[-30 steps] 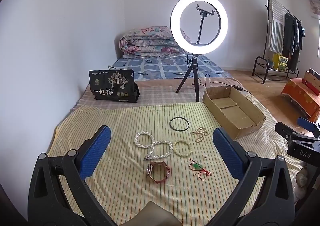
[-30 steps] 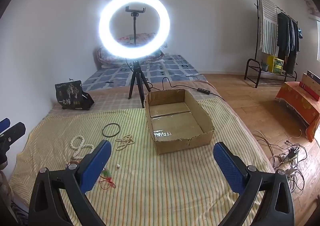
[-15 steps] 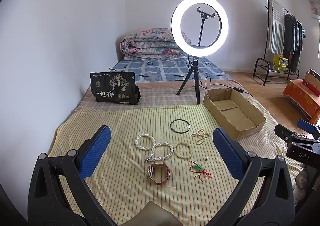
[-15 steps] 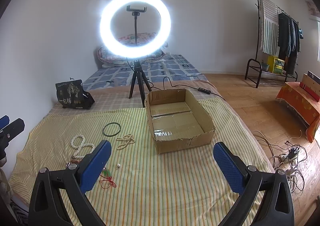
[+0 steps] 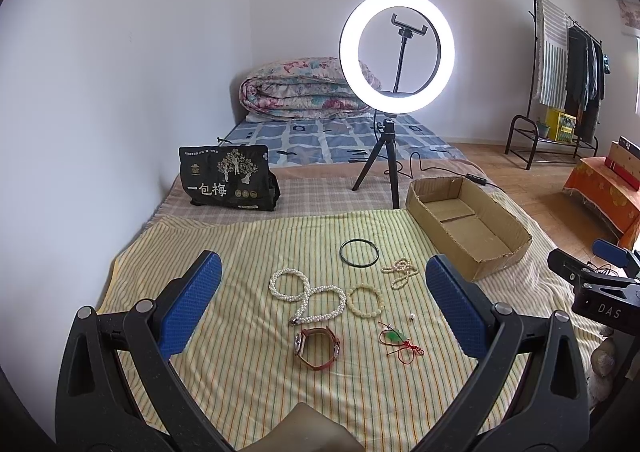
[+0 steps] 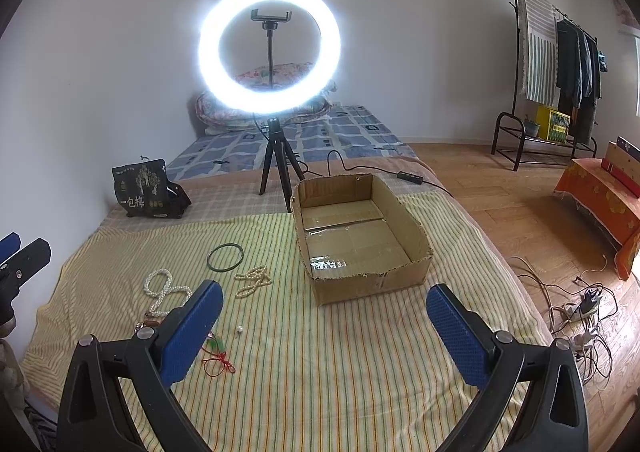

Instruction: Organize jewelry

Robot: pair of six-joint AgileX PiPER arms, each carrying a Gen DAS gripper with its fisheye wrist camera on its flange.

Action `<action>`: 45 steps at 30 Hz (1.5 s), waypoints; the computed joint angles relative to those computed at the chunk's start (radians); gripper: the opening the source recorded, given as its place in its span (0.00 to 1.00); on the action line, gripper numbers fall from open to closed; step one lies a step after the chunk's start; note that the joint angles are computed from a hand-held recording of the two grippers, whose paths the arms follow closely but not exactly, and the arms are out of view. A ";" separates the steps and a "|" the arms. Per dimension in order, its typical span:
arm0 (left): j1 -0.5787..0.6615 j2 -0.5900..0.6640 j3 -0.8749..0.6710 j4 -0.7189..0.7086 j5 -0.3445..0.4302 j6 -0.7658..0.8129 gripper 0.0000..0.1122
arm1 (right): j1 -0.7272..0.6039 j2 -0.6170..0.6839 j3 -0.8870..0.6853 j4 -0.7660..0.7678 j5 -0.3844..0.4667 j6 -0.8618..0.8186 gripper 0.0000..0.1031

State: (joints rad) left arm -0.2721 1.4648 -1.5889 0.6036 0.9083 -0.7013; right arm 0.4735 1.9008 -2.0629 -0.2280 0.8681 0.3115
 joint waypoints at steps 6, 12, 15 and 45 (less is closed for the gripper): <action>-0.003 -0.001 0.004 0.006 0.000 -0.006 0.92 | -0.002 0.000 -0.001 0.005 0.001 -0.003 1.00; -0.006 0.000 0.000 0.008 0.004 -0.007 0.92 | -0.005 -0.004 0.008 0.013 0.001 -0.004 1.00; -0.005 -0.002 0.006 0.006 0.000 -0.008 0.92 | -0.006 0.002 -0.003 0.018 0.011 -0.007 1.00; -0.010 -0.001 0.016 0.021 -0.001 -0.021 0.92 | -0.010 0.010 -0.017 0.031 0.021 -0.010 1.00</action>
State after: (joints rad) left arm -0.2820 1.4641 -1.5732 0.6247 0.9074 -0.7227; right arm 0.4638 1.9112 -2.0796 -0.1973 0.8891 0.3015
